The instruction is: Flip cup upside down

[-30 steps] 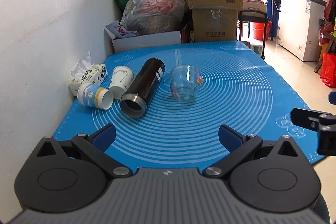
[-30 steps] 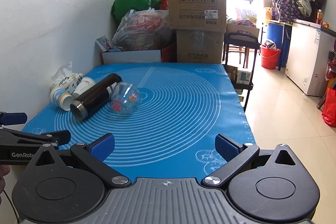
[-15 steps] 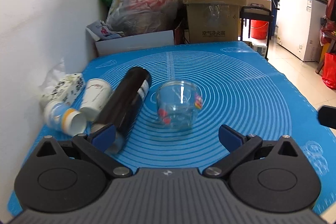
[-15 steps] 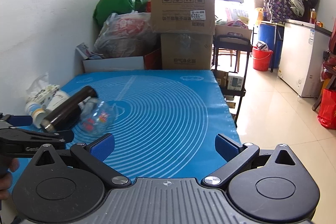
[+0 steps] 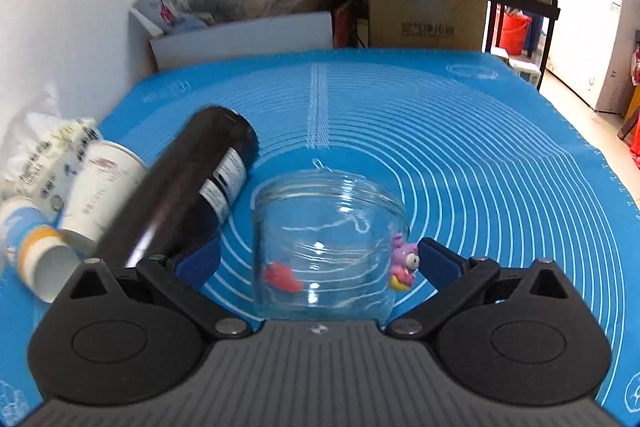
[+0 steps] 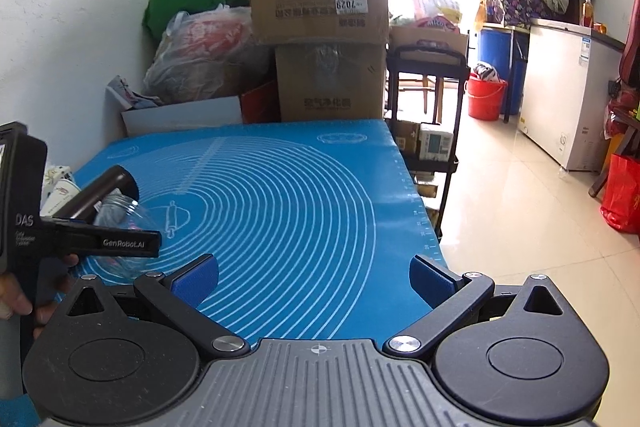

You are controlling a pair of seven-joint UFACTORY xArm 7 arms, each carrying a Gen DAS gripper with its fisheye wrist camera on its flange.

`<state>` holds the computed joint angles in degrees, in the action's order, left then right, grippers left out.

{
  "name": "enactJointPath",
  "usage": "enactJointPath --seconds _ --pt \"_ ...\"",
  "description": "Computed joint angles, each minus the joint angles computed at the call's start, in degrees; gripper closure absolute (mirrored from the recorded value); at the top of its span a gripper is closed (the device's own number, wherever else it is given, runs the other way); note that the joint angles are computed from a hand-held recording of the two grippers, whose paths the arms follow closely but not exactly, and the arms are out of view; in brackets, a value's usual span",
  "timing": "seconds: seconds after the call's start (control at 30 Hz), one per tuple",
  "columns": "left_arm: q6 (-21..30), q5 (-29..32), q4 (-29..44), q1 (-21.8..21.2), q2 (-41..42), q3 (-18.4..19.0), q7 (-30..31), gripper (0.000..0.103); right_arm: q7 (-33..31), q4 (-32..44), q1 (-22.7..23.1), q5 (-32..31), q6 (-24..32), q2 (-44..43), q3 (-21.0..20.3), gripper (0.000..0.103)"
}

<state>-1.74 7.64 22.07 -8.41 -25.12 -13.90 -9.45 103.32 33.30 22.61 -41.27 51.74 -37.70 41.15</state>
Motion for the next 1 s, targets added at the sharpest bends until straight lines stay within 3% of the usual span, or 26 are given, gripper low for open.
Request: enactJointPath --seconds 0.07,0.1,0.13,0.17,0.2,0.37,0.53,0.63,0.77,1.0 --pt "0.7 -0.6 0.7 -3.2 1.4 3.1 1.6 0.002 0.4 -0.3 -0.3 -0.4 -0.7 0.3 -0.2 0.000" --pt "0.9 -0.8 1.0 -4.2 1.9 4.1 2.5 0.009 0.7 -0.4 -0.3 -0.4 -0.9 0.4 -0.1 0.000" --pt "1.0 -0.4 1.0 -2.9 1.8 2.7 2.3 0.022 0.9 -0.5 -0.3 -0.5 -1.2 0.6 -0.2 0.000" --pt "1.2 0.8 0.9 0.7 1.4 -0.8 1.1 0.022 1.1 -0.6 -0.4 -0.7 -1.5 0.7 -0.3 0.000" --pt "1.0 1.4 1.2 2.0 1.8 -2.0 0.7 0.023 1.3 -0.6 -0.4 -0.8 -1.7 0.9 -0.3 0.000" --pt "0.9 1.2 1.2 0.3 2.0 0.2 1.4 0.024 1.5 -0.4 -0.2 -1.2 -1.7 1.4 -0.4 0.000" --pt "1.3 1.7 0.8 1.3 1.0 -1.1 0.6 0.025 1.5 -0.3 0.0 -1.3 -1.2 1.4 -0.6 0.000" --pt "2.1 0.5 -0.3 -1.8 -0.6 1.7 1.3 0.025 1.6 -0.2 0.2 -1.3 -0.9 1.3 -0.8 0.000" --pt "1.8 0.0 -2.7 -2.8 -4.9 2.2 1.6 0.025 1.4 0.3 0.5 -1.1 -0.1 1.0 -0.6 0.000" --pt "8.0 -2.9 -7.9 -9.0 -17.1 6.4 3.7 0.025 0.4 1.9 1.9 0.9 2.5 0.1 0.6 0.000"
